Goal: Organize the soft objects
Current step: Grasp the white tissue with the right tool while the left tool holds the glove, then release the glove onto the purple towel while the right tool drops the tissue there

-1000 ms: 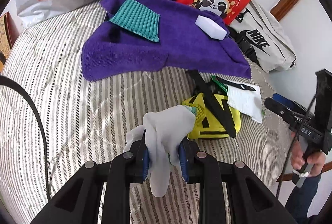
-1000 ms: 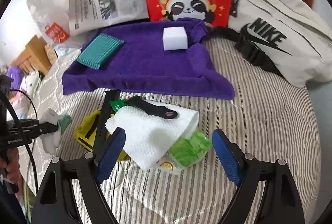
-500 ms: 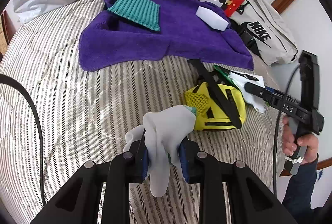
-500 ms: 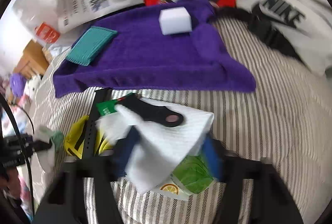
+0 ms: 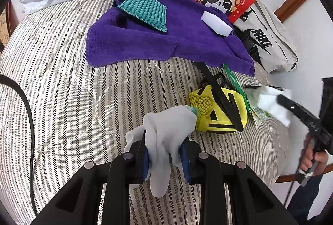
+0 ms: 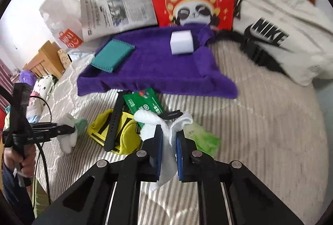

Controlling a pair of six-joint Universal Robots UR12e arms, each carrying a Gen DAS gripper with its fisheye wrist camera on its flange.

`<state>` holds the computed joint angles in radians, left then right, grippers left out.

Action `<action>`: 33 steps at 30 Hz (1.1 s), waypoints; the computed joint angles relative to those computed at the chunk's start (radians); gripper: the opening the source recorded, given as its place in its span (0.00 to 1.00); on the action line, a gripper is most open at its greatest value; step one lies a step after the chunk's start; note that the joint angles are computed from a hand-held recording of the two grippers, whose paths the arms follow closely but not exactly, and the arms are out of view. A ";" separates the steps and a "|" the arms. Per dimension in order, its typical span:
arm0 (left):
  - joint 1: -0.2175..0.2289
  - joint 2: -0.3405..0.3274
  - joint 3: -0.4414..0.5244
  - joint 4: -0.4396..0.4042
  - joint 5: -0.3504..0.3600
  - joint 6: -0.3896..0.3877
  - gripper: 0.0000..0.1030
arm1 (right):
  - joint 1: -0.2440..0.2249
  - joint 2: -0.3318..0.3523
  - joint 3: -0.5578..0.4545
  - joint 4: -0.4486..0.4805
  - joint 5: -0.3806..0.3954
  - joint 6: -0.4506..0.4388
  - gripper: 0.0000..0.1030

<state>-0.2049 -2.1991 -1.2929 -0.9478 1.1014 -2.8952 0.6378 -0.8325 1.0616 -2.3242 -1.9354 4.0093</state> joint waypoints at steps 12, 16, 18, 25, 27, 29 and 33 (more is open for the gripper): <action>0.004 0.008 -0.006 0.015 0.002 -0.016 0.24 | 0.010 -0.033 0.041 -0.021 -0.012 0.008 0.12; -0.005 0.012 -0.009 0.015 0.013 -0.009 0.24 | 0.010 -0.028 0.050 -0.016 0.002 0.033 0.11; -0.007 0.015 -0.014 0.010 0.004 0.003 0.24 | 0.011 -0.041 0.080 -0.050 0.013 0.060 0.11; -0.018 0.013 -0.014 -0.005 0.024 0.012 0.24 | 0.038 -0.092 0.149 -0.093 -0.125 0.116 0.12; -0.019 0.012 -0.013 -0.008 0.016 0.011 0.24 | 0.035 -0.096 0.148 -0.101 -0.128 0.114 0.12; -0.020 0.013 -0.015 -0.006 0.013 0.011 0.24 | 0.030 -0.089 0.139 -0.121 -0.106 0.105 0.12; -0.021 0.017 -0.020 -0.003 0.013 0.017 0.24 | 0.033 -0.049 0.072 -0.080 -0.075 0.028 0.11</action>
